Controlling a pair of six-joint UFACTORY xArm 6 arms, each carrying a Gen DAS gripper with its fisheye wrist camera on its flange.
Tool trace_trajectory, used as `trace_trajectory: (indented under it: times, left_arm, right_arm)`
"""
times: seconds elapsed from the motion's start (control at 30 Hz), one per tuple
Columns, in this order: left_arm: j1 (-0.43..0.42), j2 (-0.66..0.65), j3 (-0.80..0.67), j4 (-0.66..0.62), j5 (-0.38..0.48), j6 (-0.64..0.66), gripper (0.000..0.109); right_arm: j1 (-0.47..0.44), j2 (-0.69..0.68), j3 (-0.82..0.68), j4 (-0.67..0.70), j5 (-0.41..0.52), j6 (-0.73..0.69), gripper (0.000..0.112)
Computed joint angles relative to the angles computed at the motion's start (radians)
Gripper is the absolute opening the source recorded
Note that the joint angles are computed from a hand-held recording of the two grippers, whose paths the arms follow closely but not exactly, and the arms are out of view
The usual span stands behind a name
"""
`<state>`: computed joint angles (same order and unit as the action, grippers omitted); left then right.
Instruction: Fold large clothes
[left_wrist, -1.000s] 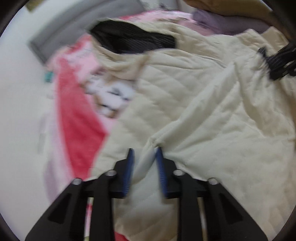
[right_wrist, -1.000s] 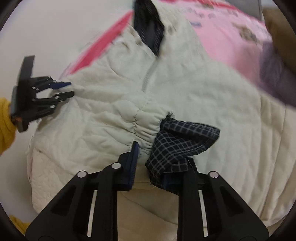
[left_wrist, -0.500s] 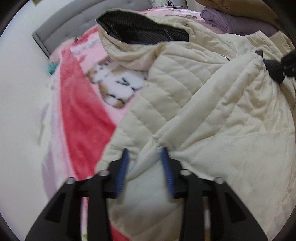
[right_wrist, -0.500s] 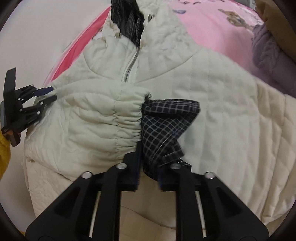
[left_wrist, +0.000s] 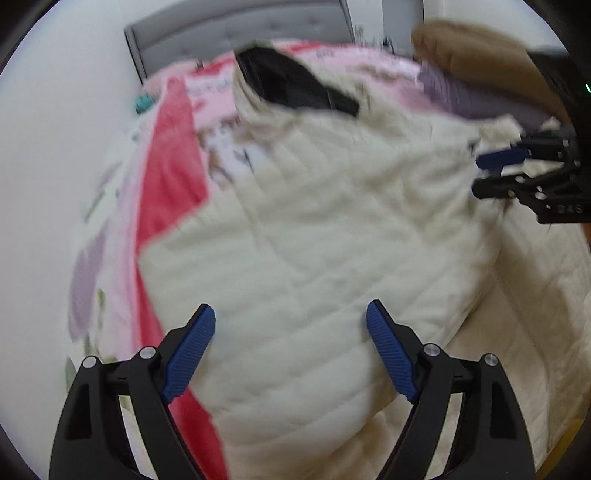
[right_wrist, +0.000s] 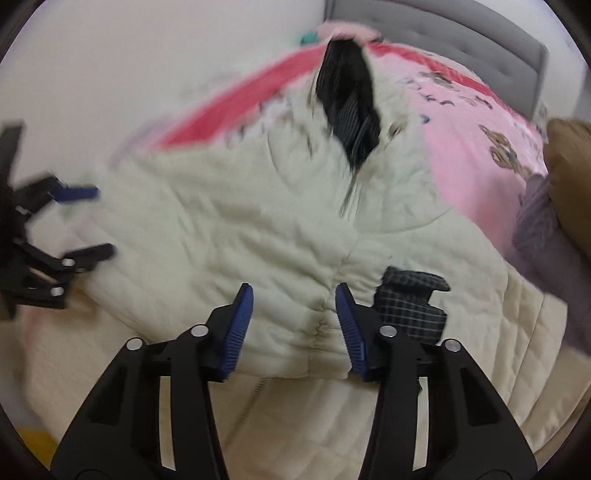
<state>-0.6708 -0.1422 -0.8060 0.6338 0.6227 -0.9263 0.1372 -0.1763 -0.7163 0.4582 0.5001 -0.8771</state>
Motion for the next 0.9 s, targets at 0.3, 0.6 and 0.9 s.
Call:
trace_trajectory:
  times: [0.3,0.6,0.9]
  left_arm:
    - [0.005,0.121,-0.033,-0.001,0.018,-0.026,0.084]
    - [0.076,0.020,-0.124,0.145,-0.031,-0.129,0.090]
    - [0.300,0.687,-0.949,-0.256,-0.026,0.366,0.069]
  right_arm:
    - [0.031,0.083,-0.001,-0.152,-0.049,0.077,0.045]
    - [-0.106,0.082,-0.265,0.297,0.222,-0.211,0.065]
    - [-0.027,0.676,-0.976,0.039,0.210,-0.078,0.053]
